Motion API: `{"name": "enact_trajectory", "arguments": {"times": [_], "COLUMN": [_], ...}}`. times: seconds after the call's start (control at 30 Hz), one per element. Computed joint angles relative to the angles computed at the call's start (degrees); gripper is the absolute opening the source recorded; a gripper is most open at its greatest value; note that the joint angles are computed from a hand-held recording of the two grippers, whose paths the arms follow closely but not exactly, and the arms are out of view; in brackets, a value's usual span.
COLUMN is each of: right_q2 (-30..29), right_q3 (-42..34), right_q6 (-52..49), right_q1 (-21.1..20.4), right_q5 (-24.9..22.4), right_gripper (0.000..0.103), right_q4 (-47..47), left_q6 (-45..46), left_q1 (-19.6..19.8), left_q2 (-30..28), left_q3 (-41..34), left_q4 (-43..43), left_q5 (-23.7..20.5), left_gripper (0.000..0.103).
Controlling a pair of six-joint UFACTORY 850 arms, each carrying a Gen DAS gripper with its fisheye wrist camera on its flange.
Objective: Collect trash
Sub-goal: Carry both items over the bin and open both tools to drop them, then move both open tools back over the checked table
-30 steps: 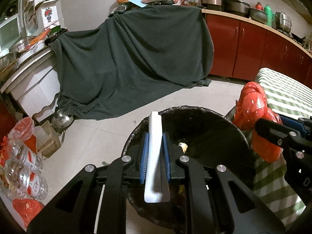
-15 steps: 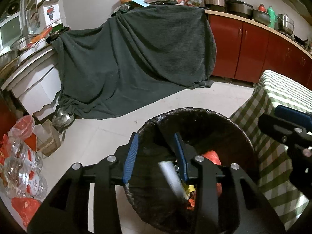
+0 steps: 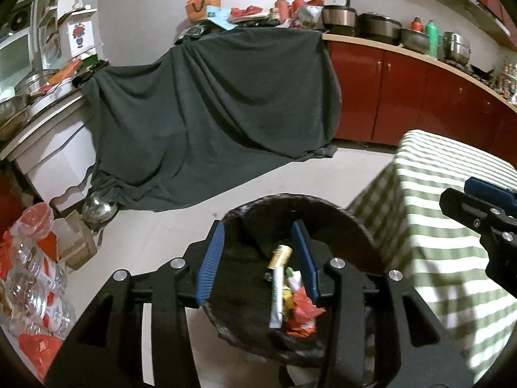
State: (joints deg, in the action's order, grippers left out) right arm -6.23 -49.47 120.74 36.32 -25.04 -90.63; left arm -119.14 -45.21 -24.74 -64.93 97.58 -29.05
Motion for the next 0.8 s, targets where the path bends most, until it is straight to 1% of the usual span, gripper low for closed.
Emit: {"name": "enact_trajectory", "arguments": {"times": [0.17, 0.27, 0.33, 0.4, 0.57, 0.67, 0.8], "right_q2": [6.21, 10.42, 13.72, 16.24, 23.65, 27.21, 31.91], "right_q3": [6.15, 10.09, 13.15, 15.27, 21.58, 24.3, 27.94], "right_q6": [-1.32, -2.57, -4.28, -5.2, -6.98, -7.38, -7.43], "right_q1": [-0.31, -0.33, 0.08, 0.45, 1.65, 2.05, 2.89], "right_q5": [-3.02, -5.45, -8.61, -10.75, -16.88, -18.86, -21.53], "right_gripper": [0.046, 0.046, 0.046, 0.046, 0.046, 0.047, 0.047], "right_q4": [3.27, 6.02, 8.74, 10.76, 16.18, 18.62, 21.83], "left_q6": [0.77, 1.66, 2.06, 2.51, 3.63, 5.2, 6.46], "left_q1": [-2.83, -4.93, -6.47, -7.89, -11.4, -13.27, -15.27], "left_q2": [1.35, 1.44, 1.41, 1.1, 0.27, -0.44, -1.2], "left_q3": [0.43, -0.02, -0.22, -0.59, -1.77, -2.73, -3.61], "left_q4": [-0.17, -0.84, -0.97, -1.16, -1.84, -2.96, -3.75], "left_q5": [1.25, 2.7, 3.28, 3.59, 6.15, 7.8, 8.65], "left_gripper": [0.044, 0.047, 0.048, 0.048, 0.048, 0.048, 0.048]}}
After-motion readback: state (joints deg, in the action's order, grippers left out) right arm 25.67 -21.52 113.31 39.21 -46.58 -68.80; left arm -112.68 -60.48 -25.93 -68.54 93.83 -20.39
